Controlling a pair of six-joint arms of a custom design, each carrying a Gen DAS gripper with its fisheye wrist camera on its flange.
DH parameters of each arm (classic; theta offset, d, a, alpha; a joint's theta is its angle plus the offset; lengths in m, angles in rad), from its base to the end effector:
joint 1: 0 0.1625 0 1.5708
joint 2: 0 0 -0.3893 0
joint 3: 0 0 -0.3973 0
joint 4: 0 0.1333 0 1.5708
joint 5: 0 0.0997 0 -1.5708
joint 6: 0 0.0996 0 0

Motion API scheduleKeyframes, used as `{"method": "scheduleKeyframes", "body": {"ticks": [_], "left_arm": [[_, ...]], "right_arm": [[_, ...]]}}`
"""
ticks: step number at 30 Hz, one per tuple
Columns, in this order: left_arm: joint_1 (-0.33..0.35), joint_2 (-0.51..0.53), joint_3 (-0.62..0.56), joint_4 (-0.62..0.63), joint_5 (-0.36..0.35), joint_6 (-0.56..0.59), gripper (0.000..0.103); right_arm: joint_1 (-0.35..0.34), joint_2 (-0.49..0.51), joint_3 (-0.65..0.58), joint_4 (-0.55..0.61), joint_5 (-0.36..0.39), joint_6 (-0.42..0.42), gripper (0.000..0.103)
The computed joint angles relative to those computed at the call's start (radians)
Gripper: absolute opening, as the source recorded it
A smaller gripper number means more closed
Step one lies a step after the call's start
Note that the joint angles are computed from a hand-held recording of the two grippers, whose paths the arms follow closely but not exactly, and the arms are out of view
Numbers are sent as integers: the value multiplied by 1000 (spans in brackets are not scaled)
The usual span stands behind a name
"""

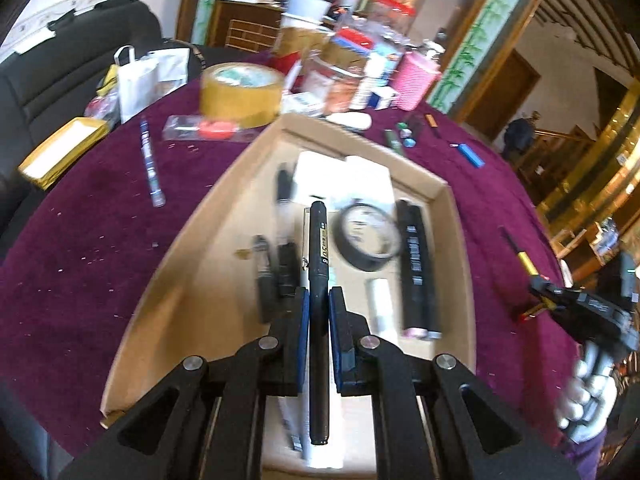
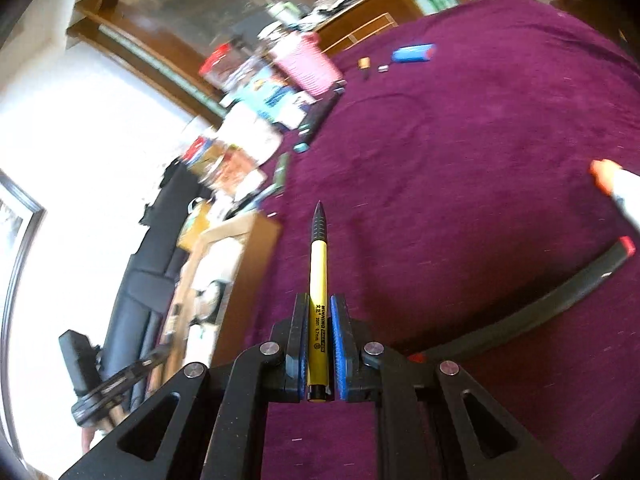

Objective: Organize rigid objects
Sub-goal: 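Lower the black pen and yellow pen into the tray and open both tools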

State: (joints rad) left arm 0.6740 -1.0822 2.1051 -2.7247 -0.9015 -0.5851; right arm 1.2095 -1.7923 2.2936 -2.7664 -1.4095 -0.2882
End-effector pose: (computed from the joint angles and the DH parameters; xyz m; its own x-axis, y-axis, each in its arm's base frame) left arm -0.2679 -0.4637 0.1027 -0.8887 0.1269 -0.4407 0.3405 0.8263 -0.4486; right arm -0.0026 -0.4292 0.3396 -0.9973 0.0380 0.0635 -0.0123 0.7611 -0.6485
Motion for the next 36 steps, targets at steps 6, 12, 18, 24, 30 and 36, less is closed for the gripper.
{"method": "scheduleKeyframes", "body": {"ticks": [6, 12, 18, 24, 30, 36], "left_arm": [[25, -7, 8, 43, 22, -21, 9], [37, -21, 19, 50, 37, -28, 9], [42, -37, 32, 44, 50, -25, 14], [17, -61, 66, -18, 56, 7, 31], [-27, -86, 92, -60, 113, 34, 45], [-52, -96, 107, -61, 182, 27, 60]], "right_arm": [[121, 65, -5, -2, -44, 14, 12], [205, 143, -18, 4, -86, 33, 12], [280, 235, -39, -2, -147, 47, 12], [344, 313, -63, -13, -214, 60, 12], [405, 386, -81, -39, -311, 51, 12], [454, 445, -93, -54, -400, 38, 12]]}}
